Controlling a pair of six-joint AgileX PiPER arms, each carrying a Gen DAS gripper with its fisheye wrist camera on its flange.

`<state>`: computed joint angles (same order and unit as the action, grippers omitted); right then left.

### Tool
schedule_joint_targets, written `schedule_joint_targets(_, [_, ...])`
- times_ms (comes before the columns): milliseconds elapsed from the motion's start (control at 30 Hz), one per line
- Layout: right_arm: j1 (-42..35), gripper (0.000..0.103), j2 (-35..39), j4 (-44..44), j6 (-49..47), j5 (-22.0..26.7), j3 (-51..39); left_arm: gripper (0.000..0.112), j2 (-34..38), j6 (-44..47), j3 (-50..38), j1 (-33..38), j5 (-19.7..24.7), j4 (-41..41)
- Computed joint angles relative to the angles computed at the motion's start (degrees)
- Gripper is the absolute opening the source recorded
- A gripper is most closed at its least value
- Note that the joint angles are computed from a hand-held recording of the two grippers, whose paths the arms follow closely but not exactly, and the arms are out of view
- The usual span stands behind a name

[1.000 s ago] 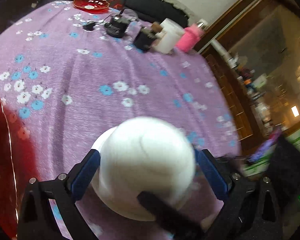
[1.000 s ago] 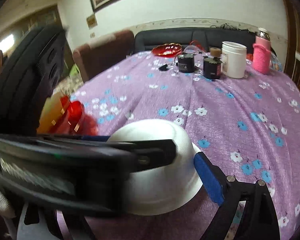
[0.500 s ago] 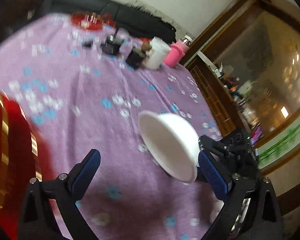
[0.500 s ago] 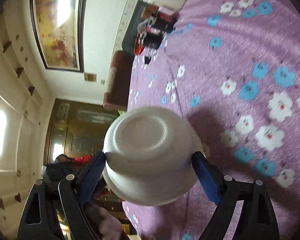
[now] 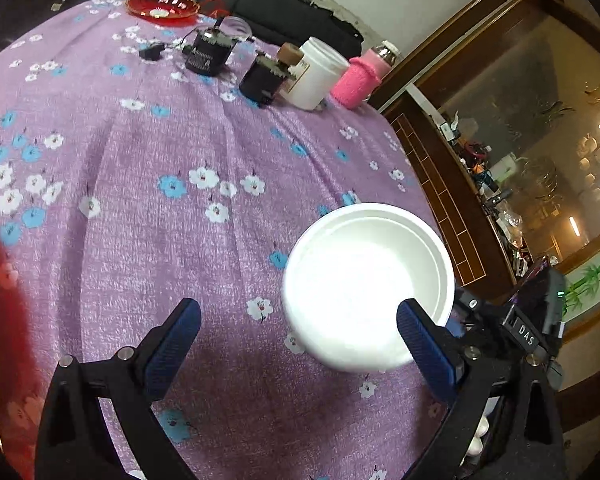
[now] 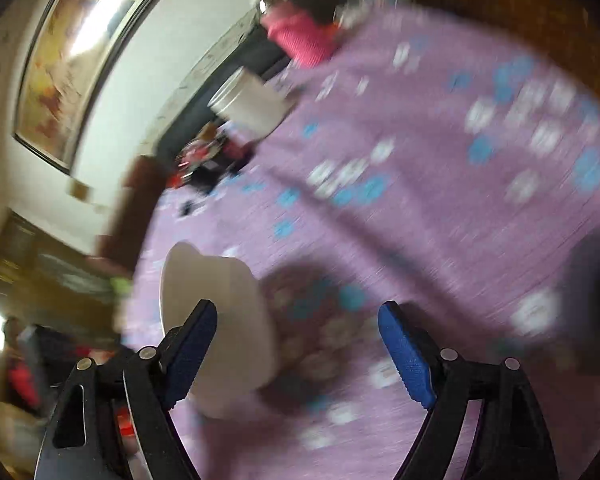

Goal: Organize plates and bowls
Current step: 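Lift the foam bowl and turn it open side up with the right tool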

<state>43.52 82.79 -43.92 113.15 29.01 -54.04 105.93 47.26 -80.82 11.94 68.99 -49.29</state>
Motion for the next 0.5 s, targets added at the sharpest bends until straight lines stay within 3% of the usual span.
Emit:
schedule_joint_targets(100, [4.4, 0.087, 0.6, -3.4, -0.5, 13.9, -4.5, 0.098, -0.9, 0.3, 1.2, -0.3, -2.0, 1.0])
schedule_joint_targets(233, [8.4, 0.087, 0.2, -9.1, 1.0, 21.0, -5.2, 0.098, -3.8, 2.0, 3.9, -1.3, -5.8, 2.0])
schedule_joint_targets(367, [9.3, 0.087, 0.7, -10.6, 0.9, 21.3, -5.1, 0.098, -6.2, 3.4, 6.1, -2.0, -8.9, 2.4])
schedule_joint_targets(500, [7.8, 0.086, 2.7, -10.8, 2.0, 18.2, -4.1, 0.098, -11.1, 6.3, 10.7, -3.6, -17.5, 2.8])
